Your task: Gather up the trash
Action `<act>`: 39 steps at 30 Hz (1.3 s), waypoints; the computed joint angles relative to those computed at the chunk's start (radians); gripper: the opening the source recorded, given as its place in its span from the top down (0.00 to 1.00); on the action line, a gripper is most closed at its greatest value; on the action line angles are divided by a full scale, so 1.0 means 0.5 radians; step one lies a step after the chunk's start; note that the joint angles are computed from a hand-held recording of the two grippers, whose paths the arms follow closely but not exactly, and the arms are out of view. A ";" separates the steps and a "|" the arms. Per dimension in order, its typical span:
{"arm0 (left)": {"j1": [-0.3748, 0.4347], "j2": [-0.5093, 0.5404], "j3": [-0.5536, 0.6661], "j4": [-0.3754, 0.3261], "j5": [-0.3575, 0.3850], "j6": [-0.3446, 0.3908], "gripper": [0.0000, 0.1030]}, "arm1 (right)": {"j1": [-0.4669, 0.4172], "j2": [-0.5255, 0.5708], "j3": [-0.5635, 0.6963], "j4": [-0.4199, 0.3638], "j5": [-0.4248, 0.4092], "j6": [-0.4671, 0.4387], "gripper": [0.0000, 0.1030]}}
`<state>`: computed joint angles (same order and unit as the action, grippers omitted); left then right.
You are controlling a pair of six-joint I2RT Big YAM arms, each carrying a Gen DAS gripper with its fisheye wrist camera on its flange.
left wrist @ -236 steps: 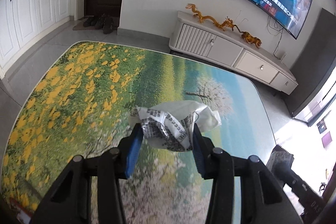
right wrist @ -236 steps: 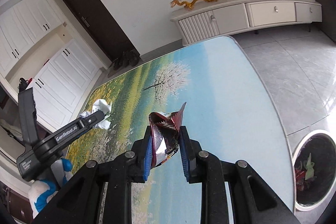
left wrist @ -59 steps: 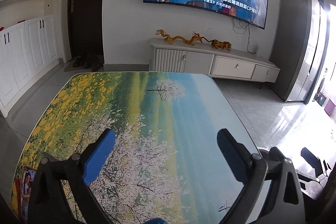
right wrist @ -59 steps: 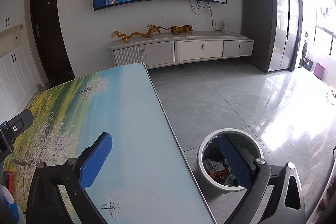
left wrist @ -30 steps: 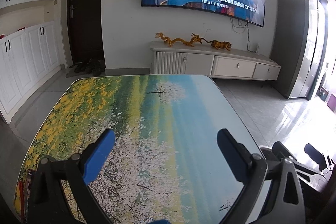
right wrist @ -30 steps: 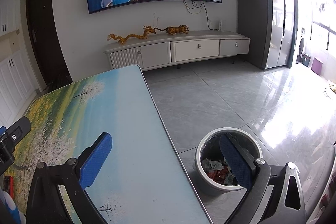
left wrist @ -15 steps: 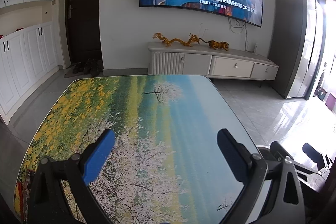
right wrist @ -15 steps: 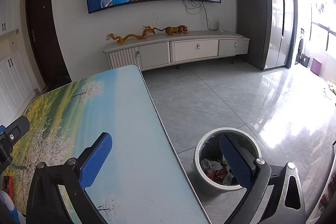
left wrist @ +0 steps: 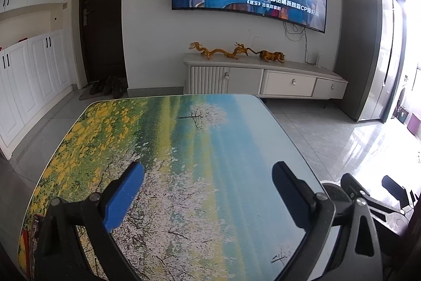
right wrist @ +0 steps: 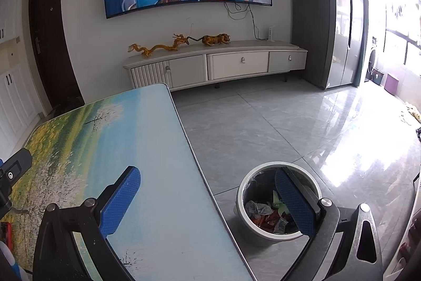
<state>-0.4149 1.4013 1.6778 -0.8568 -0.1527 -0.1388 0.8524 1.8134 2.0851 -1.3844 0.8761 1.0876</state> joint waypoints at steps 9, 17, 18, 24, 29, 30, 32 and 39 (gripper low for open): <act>-0.005 0.008 0.006 -0.022 0.010 0.019 0.05 | -0.008 0.003 0.005 -0.058 0.039 0.021 0.00; 0.006 0.026 0.023 -0.054 0.030 0.008 0.05 | -0.009 0.006 0.008 -0.080 0.052 0.040 0.00; 0.008 0.027 0.026 -0.060 0.034 0.006 0.05 | -0.009 0.007 0.010 -0.082 0.052 0.044 0.00; 0.014 0.031 0.028 -0.068 0.051 -0.001 0.05 | -0.008 0.011 0.013 -0.088 0.052 0.050 0.00; 0.021 0.038 0.039 -0.085 0.067 -0.018 0.05 | -0.009 0.009 0.010 -0.085 0.052 0.049 0.00; 0.022 0.038 0.039 -0.086 0.067 -0.020 0.05 | -0.009 0.009 0.010 -0.085 0.052 0.049 0.00; 0.023 0.038 0.038 -0.088 0.071 -0.023 0.05 | -0.009 0.009 0.011 -0.086 0.051 0.050 0.00; 0.022 0.044 0.049 -0.104 0.083 -0.028 0.05 | -0.005 0.014 0.012 -0.088 0.052 0.055 0.00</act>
